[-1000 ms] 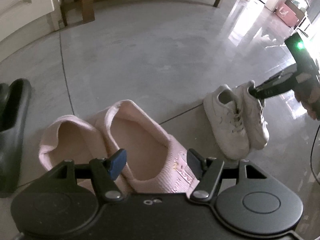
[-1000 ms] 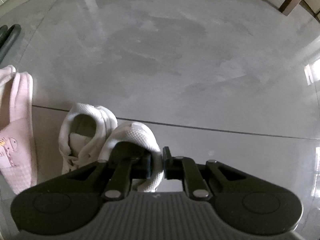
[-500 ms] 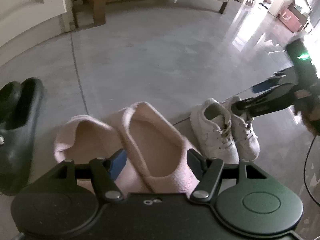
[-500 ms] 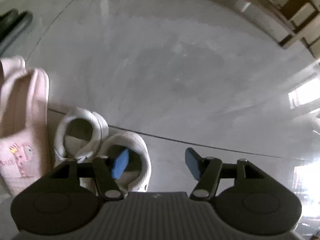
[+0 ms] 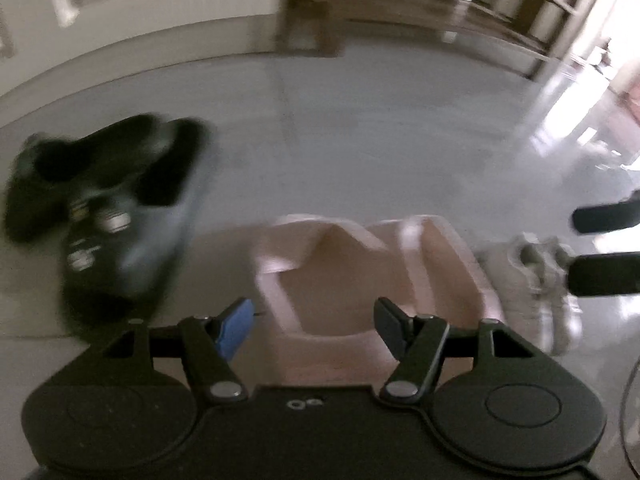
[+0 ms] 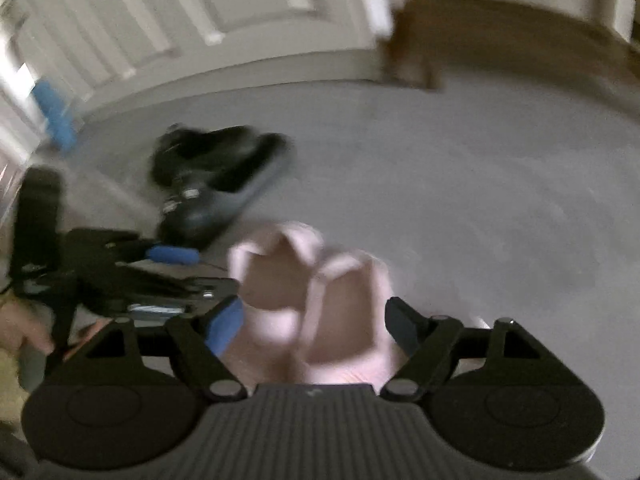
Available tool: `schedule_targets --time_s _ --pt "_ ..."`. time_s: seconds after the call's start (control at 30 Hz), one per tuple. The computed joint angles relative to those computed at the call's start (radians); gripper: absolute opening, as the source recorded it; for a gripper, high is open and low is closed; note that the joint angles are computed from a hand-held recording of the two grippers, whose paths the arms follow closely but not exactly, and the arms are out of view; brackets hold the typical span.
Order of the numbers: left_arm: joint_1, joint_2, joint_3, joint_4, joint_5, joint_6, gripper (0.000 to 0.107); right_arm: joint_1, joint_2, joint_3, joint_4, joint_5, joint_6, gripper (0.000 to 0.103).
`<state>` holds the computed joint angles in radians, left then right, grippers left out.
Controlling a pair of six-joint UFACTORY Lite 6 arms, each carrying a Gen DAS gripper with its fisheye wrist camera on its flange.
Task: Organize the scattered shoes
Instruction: 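Move the right gripper toward the black slippers by the door, then grasp a black slipper with the right gripper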
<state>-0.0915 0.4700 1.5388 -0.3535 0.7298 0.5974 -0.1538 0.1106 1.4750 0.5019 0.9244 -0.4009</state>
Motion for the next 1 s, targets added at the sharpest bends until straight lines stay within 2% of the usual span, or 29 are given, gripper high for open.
schedule_targets --time_s 0.13,0.27,0.37,0.43,0.47,0.57,0.67,0.8,0.9,1.0 --pt "0.094 0.048 0.065 0.004 0.015 -0.008 0.067 0.1 0.093 0.099 0.017 -0.071 -0.026 0.083" --pt "0.171 0.141 0.221 0.003 0.054 -0.014 0.067 0.127 0.148 0.142 0.078 -0.071 -0.069 0.084" --pt "0.195 0.219 0.337 0.037 0.068 -0.034 0.067 0.163 0.222 0.202 0.066 -0.087 -0.029 0.084" --pt "0.215 0.257 0.392 0.046 0.087 -0.038 0.067 0.216 0.23 0.194 0.017 -0.163 0.047 0.084" --pt "0.228 0.276 0.417 0.049 0.1 -0.039 0.067 0.247 0.229 0.196 -0.053 -0.189 0.124 0.084" --pt "0.279 0.315 0.461 0.076 0.12 -0.033 0.067 0.393 0.195 0.086 -0.367 -0.396 0.396 0.084" --pt "0.335 0.331 0.488 0.116 0.14 -0.045 0.067 0.517 0.261 0.077 -0.681 -0.488 0.66 0.084" --pt "0.427 0.288 0.464 0.123 0.153 -0.049 0.067 0.659 0.371 0.122 -1.099 -0.503 1.031 0.084" --pt "0.471 0.226 0.38 0.167 0.14 -0.042 0.068 0.775 0.509 0.221 -1.412 -0.451 1.315 0.084" --pt "0.497 0.183 0.313 0.202 0.119 -0.011 0.068 0.817 0.576 0.272 -1.518 -0.396 1.454 0.084"
